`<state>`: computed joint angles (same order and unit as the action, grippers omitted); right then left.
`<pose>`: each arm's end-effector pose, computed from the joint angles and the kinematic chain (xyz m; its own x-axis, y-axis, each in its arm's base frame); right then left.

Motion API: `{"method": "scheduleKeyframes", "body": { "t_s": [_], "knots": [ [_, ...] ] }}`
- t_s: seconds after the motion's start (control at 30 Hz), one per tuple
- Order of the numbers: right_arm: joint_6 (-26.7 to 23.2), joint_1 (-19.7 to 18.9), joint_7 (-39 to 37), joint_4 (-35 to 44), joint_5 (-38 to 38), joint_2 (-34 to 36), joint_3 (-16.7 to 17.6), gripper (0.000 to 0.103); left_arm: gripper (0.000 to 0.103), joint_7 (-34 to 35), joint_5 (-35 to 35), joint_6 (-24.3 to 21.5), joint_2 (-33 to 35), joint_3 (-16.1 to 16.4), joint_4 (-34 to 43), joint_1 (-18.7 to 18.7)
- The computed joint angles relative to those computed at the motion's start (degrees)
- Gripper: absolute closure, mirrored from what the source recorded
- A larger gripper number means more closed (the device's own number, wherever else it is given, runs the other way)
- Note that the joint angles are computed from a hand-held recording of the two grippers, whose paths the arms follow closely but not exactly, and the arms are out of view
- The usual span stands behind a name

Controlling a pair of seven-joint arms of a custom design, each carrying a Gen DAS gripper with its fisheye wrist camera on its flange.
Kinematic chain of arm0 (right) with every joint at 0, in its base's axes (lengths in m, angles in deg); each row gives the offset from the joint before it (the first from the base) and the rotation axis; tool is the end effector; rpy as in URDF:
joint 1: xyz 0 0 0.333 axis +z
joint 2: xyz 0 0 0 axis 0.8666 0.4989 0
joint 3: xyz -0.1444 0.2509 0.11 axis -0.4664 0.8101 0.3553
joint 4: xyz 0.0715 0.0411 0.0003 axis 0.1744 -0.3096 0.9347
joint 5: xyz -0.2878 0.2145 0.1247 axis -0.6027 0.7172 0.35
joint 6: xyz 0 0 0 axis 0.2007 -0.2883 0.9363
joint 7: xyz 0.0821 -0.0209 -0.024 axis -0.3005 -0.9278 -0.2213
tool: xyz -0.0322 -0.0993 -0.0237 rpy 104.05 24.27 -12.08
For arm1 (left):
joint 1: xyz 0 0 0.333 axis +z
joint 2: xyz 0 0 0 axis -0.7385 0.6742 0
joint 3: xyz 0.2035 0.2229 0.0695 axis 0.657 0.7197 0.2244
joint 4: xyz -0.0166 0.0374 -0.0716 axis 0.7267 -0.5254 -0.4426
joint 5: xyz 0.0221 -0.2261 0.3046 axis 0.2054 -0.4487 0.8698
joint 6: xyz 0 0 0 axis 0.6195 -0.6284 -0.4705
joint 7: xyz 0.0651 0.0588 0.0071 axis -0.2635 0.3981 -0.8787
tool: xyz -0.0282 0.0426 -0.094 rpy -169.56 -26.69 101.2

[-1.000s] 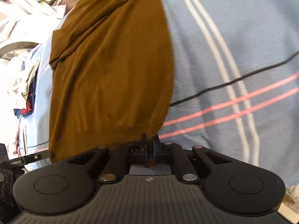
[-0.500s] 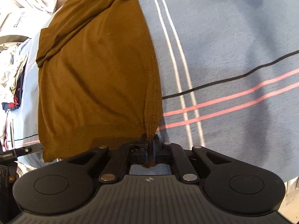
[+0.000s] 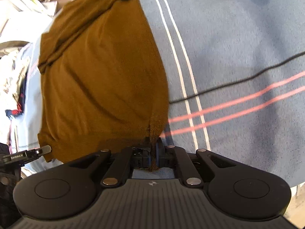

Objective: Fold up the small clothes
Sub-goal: 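Close both tools on the ribbed sweater hem, then lift the hem with both tools and fold it toward the collar, release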

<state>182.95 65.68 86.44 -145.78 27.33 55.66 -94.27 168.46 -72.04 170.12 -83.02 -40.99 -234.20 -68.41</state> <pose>0.4620 0.0244 0.4253 -0.0363 -0.9086 -0.4161 -0.9920 0.0832 -0.0952 0.4004 -0.2069 0.3381 0.2436 -0.7353 0.6324 -0.8957 -0.4206 -0.1440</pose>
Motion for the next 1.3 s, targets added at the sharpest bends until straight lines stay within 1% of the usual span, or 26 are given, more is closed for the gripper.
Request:
{"method": "scheduleKeyframes", "body": {
  "t_s": [0.1, 0.2, 0.23, 0.3, 0.33, 0.37, 0.43, 0.53, 0.6, 0.67, 0.7, 0.73, 0.77, 0.9, 1.0, 1.03, 1.07, 1.1, 1.13, 1.17, 1.2, 1.23, 1.27, 1.3],
  "knots": [
    [-0.02, 0.28, -0.24, 3.13, 4.70, 1.69, -0.85, 0.094, 0.098, 0.36, 2.78, 1.08, 1.29, 1.17, 3.86, 1.47],
    [1.88, 0.42, -0.87, 9.13, 10.68, 6.33, -0.94, 0.094, 0.098, -2.33, 10.11, 0.74, 6.46, 2.56, 11.06, 4.43],
    [3.01, 0.36, -1.41, 11.47, 12.81, 8.32, -0.72, 0.094, 0.098, -4.28, 13.96, 0.82, 9.08, 2.90, 14.17, 5.63],
    [4.59, 0.01, -3.72, 17.48, 17.18, 13.51, 0.03, 0.094, 0.098, -11.74, 24.76, -0.19, 13.84, 4.01, 19.82, 7.68],
    [5.06, -0.26, -4.28, 21.30, 17.76, 16.76, 0.73, 0.094, 0.098, -16.81, 32.00, -1.46, 16.92, 5.36, 23.58, 8.09],
    [5.66, -0.59, -4.15, 25.52, 17.58, 20.32, 1.55, 0.094, 0.098, -19.99, 36.92, -2.43, 19.49, 6.44, 26.95, 8.36],
    [5.97, -1.70, -2.89, 33.39, 17.95, 26.92, 3.22, 0.094, 0.098, -23.89, 43.24, -4.89, 24.42, 7.84, 33.76, 9.21],
    [6.48, -2.58, 0.50, 45.52, 15.12, 36.49, 5.34, 0.094, 0.098, -28.41, 49.41, -8.03, 31.01, 8.85, 43.78, 10.51],
    [5.55, -2.66, 3.81, 55.24, 11.69, 43.44, 6.26, 0.094, 0.098, -30.52, 52.14, -10.18, 34.65, 8.69, 49.32, 11.74],
    [4.30, -2.99, 7.08, 63.10, 9.23, 48.93, 7.08, 0.094, 0.098, -32.81, 54.91, -12.77, 38.90, 8.43, 55.93, 12.66],
    [3.25, -3.72, 9.26, 67.42, 7.04, 51.89, 8.30, 0.094, 0.098, -33.93, 56.69, -13.81, 40.80, 8.51, 58.92, 12.83],
    [2.10, -3.06, 10.61, 69.74, 6.05, 53.27, 7.52, 0.094, 0.098, -34.93, 57.99, -14.65, 42.74, 8.31, 61.86, 13.18],
    [1.70, -2.90, 12.13, 72.45, 4.41, 55.12, 7.66, 0.094, 0.098, -36.05, 58.89, -15.36, 44.30, 7.96, 64.17, 13.65],
    [-0.81, -3.43, 17.26, 82.88, 0.27, 62.22, 9.38, 0.094, 0.098, -40.09, 62.14, -17.56, 49.37, 6.52, 71.14, 15.48],
    [-1.76, -3.39, 20.12, 88.05, -2.85, 65.62, 10.01, 0.094, 0.098, -42.74, 64.30, -17.87, 52.26, 5.38, 74.44, 16.67],
    [-1.47, -3.55, 20.45, 88.48, -3.38, 65.94, 10.35, 0.094, 0.098, -43.61, 65.01, -17.93, 53.18, 5.04, 75.58, 17.06],
    [-1.64, -3.62, 20.95, 89.74, -3.93, 66.81, 10.60, 0.094, 0.097, -44.65, 66.33, -18.84, 54.35, 5.19, 77.43, 16.98],
    [-1.62, -3.65, 21.06, 90.27, -4.49, 67.22, 10.79, 0.093, 0.093, -45.96, 68.60, -20.98, 55.76, 6.15, 80.18, 16.23],
    [-2.49, -3.23, 21.28, 92.44, -5.87, 68.47, 10.49, 0.089, 0.089, -46.91, 71.24, -23.63, 56.87, 7.27, 82.73, 15.42],
    [-3.21, -2.74, 21.11, 94.05, -7.45, 69.33, 10.03, 0.083, 0.084, -47.07, 73.90, -27.49, 58.68, 8.01, 86.66, 14.68],
    [-3.83, -2.30, 20.69, 95.20, -8.92, 69.89, 9.62, 0.080, 0.065, -46.96, 76.31, -31.06, 60.47, 8.54, 90.50, 13.87],
    [-2.35, -2.36, 19.71, 94.35, -9.79, 69.69, 10.12, 0.069, 0.039, -46.59, 78.79, -32.70, 61.21, 9.18, 92.35, 13.03],
    [-0.41, -2.42, 18.42, 91.50, -9.91, 68.01, 10.16, 0.052, 0.027, -47.42, 81.78, -32.86, 60.71, 10.76, 92.19, 11.62],
    [3.25, -2.34, 16.25, 86.64, -10.02, 65.10, 10.05, 0.043, 0.011, -49.51, 85.96, -31.56, 59.08, 13.38, 90.03, 9.57]
  ]
}}
